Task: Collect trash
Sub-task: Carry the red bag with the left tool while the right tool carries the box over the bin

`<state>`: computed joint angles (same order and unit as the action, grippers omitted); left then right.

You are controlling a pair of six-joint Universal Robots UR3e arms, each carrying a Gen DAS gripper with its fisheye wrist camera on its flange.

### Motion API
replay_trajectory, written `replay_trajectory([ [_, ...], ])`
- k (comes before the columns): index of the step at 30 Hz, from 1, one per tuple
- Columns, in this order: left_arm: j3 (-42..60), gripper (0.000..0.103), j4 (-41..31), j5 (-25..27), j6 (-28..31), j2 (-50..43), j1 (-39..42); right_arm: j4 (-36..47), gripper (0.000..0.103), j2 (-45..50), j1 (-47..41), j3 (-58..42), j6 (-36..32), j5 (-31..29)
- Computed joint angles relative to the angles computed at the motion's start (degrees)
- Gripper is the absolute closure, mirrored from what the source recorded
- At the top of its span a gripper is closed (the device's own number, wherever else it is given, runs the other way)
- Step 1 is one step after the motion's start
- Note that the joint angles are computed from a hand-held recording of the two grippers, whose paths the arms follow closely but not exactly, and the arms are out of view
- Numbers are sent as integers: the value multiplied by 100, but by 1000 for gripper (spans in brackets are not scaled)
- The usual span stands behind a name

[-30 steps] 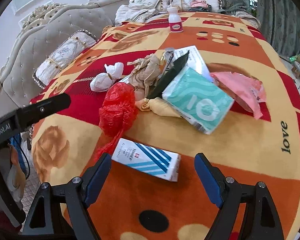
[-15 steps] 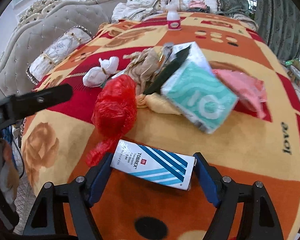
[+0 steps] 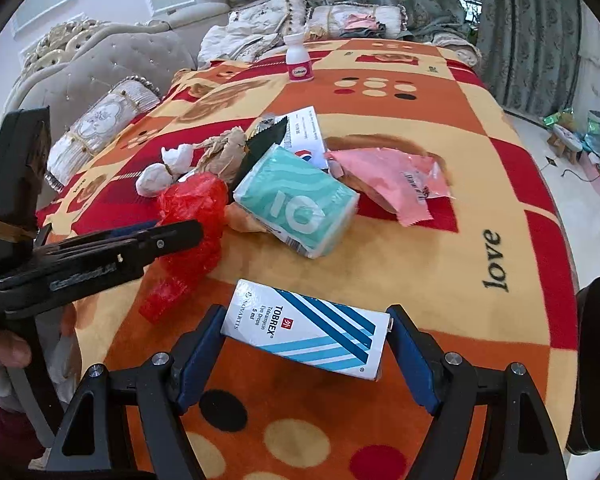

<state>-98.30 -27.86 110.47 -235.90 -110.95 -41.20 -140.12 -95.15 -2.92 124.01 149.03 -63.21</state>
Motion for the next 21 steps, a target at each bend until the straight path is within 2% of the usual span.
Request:
replay_trajectory([
  [10,1157,76,-963,554,-18,-133,-606,465,25,-624,-657,167,-466,288],
  [21,3436,76,-1636,443,426,-1437,-859,1265,25,-1316,-1884,207,-1148,456],
])
